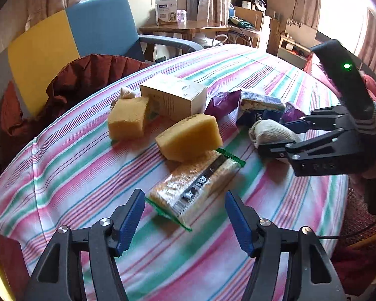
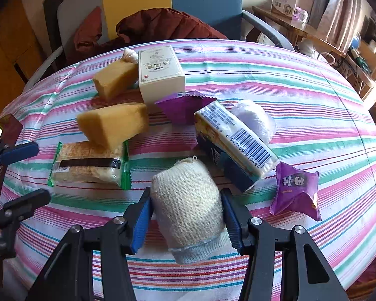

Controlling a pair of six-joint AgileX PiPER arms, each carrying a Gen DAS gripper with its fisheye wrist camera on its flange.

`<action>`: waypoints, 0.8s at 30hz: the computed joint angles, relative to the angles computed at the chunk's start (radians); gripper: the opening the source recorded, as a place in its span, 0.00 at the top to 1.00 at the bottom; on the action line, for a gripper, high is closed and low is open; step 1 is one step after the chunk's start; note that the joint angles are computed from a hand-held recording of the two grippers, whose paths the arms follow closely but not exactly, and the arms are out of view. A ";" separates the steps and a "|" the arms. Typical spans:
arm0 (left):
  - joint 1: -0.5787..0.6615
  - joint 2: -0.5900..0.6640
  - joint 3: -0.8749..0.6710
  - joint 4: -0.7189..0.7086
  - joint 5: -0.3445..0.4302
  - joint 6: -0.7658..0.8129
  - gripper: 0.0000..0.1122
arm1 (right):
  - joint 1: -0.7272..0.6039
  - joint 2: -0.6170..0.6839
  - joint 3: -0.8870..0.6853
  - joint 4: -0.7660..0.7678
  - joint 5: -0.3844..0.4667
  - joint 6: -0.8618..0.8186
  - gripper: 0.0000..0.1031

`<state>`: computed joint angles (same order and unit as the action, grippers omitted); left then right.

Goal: Organize objects
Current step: 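Grasp the knit roll with the right tool while the left tool grasps the cracker packet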

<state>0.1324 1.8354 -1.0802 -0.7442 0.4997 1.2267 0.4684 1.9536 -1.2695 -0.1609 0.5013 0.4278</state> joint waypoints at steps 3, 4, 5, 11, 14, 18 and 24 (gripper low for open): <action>-0.022 0.108 -0.124 0.111 0.076 -0.136 0.40 | -0.011 0.002 -0.005 0.040 0.001 -0.029 0.48; -0.027 0.126 -0.137 0.129 0.078 -0.156 0.40 | -0.016 0.002 -0.006 0.057 -0.001 -0.040 0.48; -0.029 0.136 -0.140 0.135 0.079 -0.170 0.41 | -0.024 0.000 -0.003 0.080 -0.003 -0.058 0.48; 0.033 0.095 -0.053 -0.108 0.256 0.018 0.41 | -0.056 -0.009 0.010 0.185 -0.013 -0.114 0.48; -0.004 0.073 -0.020 -0.099 0.161 -0.010 0.40 | -0.051 -0.009 0.012 0.174 -0.015 -0.095 0.48; -0.015 0.122 -0.091 -0.085 0.167 -0.146 0.40 | -0.050 -0.007 0.010 0.173 -0.016 -0.090 0.48; -0.034 0.121 -0.048 -0.144 0.070 -0.105 0.43 | -0.051 -0.006 0.015 0.167 -0.023 -0.090 0.48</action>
<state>0.0986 1.9564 -1.1284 -0.8885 0.5698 1.1214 0.4171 1.9478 -1.2548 0.0059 0.4783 0.3377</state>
